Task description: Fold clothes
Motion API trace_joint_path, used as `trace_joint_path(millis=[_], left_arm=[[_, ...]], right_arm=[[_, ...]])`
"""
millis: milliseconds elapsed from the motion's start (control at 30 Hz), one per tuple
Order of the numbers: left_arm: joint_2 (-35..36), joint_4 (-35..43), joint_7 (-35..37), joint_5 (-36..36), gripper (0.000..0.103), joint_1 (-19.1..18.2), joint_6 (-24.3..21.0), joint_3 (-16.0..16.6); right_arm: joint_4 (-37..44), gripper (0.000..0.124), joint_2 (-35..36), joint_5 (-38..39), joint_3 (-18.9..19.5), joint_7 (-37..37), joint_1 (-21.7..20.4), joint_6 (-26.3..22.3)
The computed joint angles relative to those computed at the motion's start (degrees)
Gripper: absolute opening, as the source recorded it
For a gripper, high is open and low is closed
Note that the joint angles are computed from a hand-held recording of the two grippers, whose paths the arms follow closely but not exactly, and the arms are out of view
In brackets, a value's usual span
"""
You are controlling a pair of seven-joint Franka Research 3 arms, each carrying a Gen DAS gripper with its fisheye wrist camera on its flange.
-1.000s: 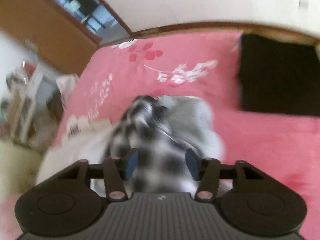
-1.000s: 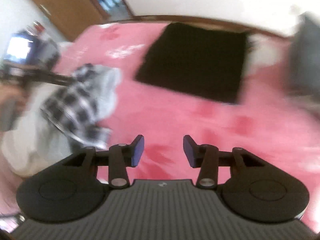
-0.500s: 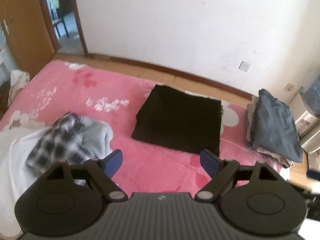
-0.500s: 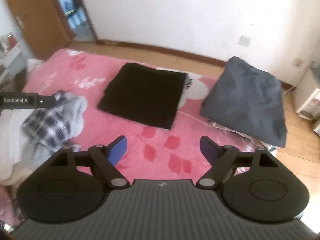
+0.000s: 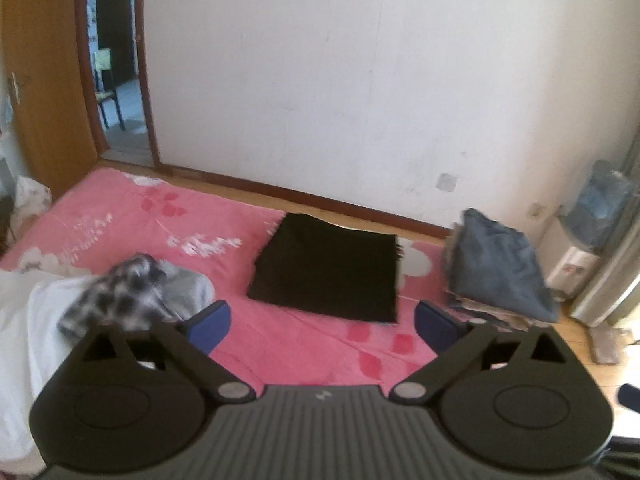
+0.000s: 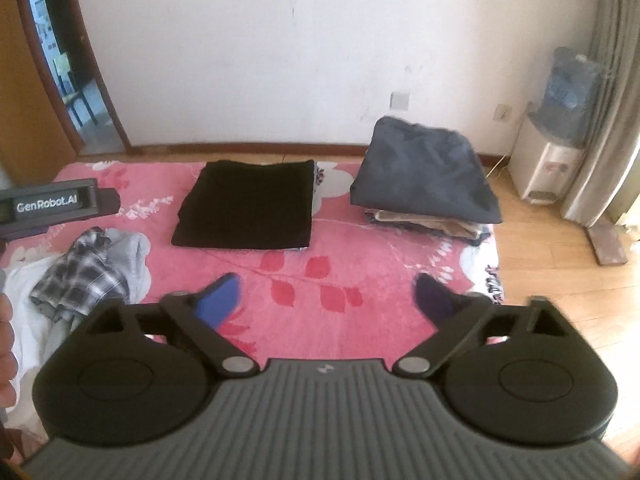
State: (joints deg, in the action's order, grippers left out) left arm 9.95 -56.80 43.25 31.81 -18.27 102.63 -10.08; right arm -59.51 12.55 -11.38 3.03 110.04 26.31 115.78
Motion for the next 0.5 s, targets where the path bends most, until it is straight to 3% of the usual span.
trace_joint_path(millis=[67,267,400,500], left_arm=[[-2.33,-2.32,-1.20,-2.31,0.102,0.39,1.39,-0.46],[-1.18,1.60,0.43,1.44,0.102,-2.55,-4.91,-1.68],[-1.00,2.32,1.31,2.41,0.102,-3.42,-5.89,-1.92],[0.39,5.16,0.88,3.59,0.102,-4.77,-7.88,-1.61]], right_arm=[[-6.42,0.102,-4.74,-0.92,0.15,1.66,0.13,2.20],[-13.97,0.102,-11.69,-7.47,2.59,8.95,-0.84,-0.75],[-14.50,0.102,-12.96,-10.17,4.20,9.72,-1.95,-1.87],[-11.16,0.102,-11.11,-13.86,5.06,10.75,-1.53,-5.65]])
